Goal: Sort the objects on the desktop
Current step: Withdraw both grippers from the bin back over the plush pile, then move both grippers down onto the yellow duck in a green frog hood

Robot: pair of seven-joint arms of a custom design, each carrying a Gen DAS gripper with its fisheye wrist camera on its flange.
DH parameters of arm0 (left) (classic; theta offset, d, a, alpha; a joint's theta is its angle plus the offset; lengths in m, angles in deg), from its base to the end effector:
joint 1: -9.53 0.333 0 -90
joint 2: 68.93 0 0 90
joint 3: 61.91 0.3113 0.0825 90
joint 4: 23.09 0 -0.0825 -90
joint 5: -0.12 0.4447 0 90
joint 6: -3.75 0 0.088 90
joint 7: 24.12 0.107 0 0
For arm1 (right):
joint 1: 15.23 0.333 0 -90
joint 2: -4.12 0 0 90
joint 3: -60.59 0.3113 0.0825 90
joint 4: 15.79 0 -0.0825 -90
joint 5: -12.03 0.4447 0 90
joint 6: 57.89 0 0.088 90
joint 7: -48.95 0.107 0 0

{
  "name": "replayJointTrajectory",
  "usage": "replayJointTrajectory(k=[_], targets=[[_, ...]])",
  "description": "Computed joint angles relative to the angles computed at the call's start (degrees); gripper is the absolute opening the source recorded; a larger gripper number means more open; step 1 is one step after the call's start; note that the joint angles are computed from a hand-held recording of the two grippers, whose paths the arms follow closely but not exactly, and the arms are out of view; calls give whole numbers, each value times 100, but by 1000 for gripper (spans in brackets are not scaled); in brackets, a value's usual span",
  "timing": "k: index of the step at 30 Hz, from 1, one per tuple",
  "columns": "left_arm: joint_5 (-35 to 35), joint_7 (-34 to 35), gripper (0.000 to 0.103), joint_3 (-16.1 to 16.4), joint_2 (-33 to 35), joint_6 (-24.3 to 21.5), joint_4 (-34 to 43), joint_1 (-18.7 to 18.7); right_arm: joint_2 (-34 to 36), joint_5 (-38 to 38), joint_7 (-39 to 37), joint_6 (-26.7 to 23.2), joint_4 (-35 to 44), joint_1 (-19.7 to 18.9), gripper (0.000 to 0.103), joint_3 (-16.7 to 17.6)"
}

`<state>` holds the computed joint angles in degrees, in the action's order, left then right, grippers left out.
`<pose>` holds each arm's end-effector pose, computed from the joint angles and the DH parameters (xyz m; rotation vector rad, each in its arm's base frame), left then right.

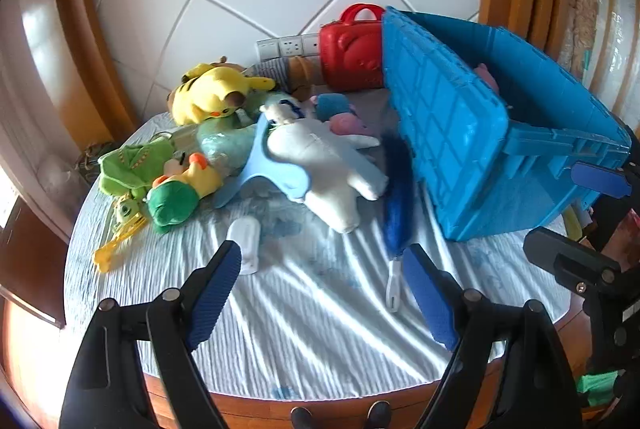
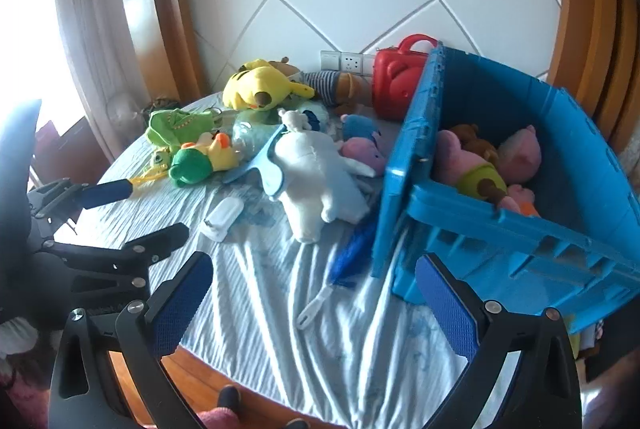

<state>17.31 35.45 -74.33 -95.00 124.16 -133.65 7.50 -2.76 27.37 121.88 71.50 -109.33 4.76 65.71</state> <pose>0.4906 -0.1400 0.7356 -1.9290 1.5777 -0.5321 0.5577 0.2736 0.7419 -2.1430 1.0624 -0.3746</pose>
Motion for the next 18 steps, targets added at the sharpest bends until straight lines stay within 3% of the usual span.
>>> replayJointTrajectory(k=[10, 18], targets=[[-345, 653, 83, 508, -678, 301, -750, 223, 224, -397, 789, 151, 122, 270, 103, 287], [-635, 1381, 83, 941, -960, 512, -1178, 650, 911, -916, 1594, 160, 767, 669, 103, 518]])
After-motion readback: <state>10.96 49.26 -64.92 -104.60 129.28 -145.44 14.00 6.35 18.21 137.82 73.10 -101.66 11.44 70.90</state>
